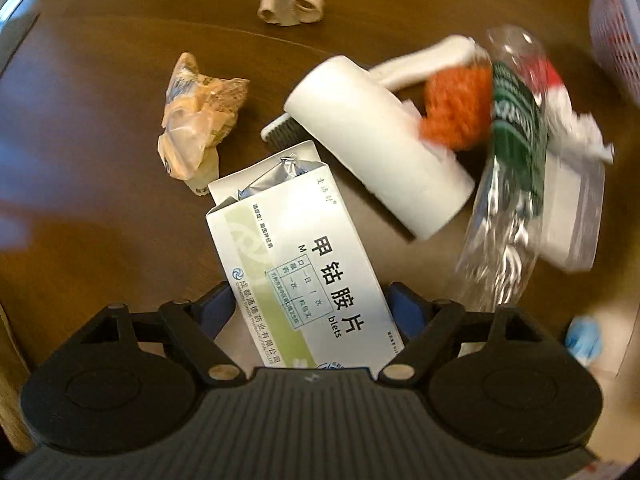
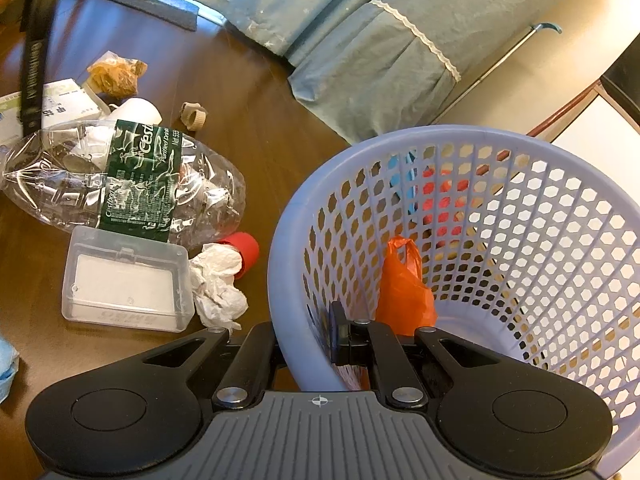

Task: Collect trash
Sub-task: 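Grasp the white medicine box with the left gripper, then lift the medicine box and drop it into the wastebasket with the left gripper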

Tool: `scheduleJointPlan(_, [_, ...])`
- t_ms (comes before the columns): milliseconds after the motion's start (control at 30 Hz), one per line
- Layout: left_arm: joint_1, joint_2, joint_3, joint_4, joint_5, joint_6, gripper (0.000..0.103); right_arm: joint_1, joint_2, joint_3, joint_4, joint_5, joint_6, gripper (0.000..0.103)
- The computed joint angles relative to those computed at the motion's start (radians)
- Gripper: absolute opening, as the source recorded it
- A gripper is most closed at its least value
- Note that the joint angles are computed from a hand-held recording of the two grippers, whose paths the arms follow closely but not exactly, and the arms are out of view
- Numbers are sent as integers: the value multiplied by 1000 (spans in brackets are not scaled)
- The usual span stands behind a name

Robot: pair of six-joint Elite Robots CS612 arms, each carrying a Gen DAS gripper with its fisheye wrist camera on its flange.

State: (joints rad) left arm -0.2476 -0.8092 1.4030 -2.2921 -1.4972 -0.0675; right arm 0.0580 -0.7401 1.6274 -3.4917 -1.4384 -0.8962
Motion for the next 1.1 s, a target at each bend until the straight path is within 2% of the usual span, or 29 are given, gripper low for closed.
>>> scheduleJointPlan(133, [-18, -8, 27, -60, 83, 217, 80, 1, 0, 1, 1, -1, -3, 5])
scheduleJointPlan(167, [-18, -8, 29, -66, 86, 236, 80, 0, 0, 1, 0, -1, -2, 5])
scheduleJointPlan(233, [-15, -6, 25, -60, 81, 226, 79, 0, 0, 1, 0, -2, -1, 5])
scheduleJointPlan(433, [-4, 6, 5, -17, 68, 129, 79, -1, -2, 4, 0, 0, -8, 5])
scheduleJointPlan(533, [-2, 8, -3, 0, 70, 139, 77, -2, -3, 6, 0, 1, -9, 5])
scheduleJointPlan(633, [-4, 6, -8, 10, 101, 173, 76, -2, -3, 6, -1, 0, -5, 5])
scheduleJointPlan(700, [-4, 2, -9, 11, 130, 194, 75, 2, -4, 6, -3, -27, 15, 5])
scheduleJointPlan(767, [-7, -6, 0, -15, 172, 247, 75, 3, -4, 4, 0, -29, 19, 5])
scheduleJointPlan(900, [-23, -25, 41, -133, 296, 440, 75, 4, -4, 3, 2, -30, 18, 5])
scheduleJointPlan(1033, [-31, -38, 60, -240, 353, 584, 75, 4, -5, 3, 3, -30, 13, 4])
scheduleJointPlan(1100, [-37, -45, 79, -323, 376, 677, 75, 4, -4, 2, 4, -30, 13, 4])
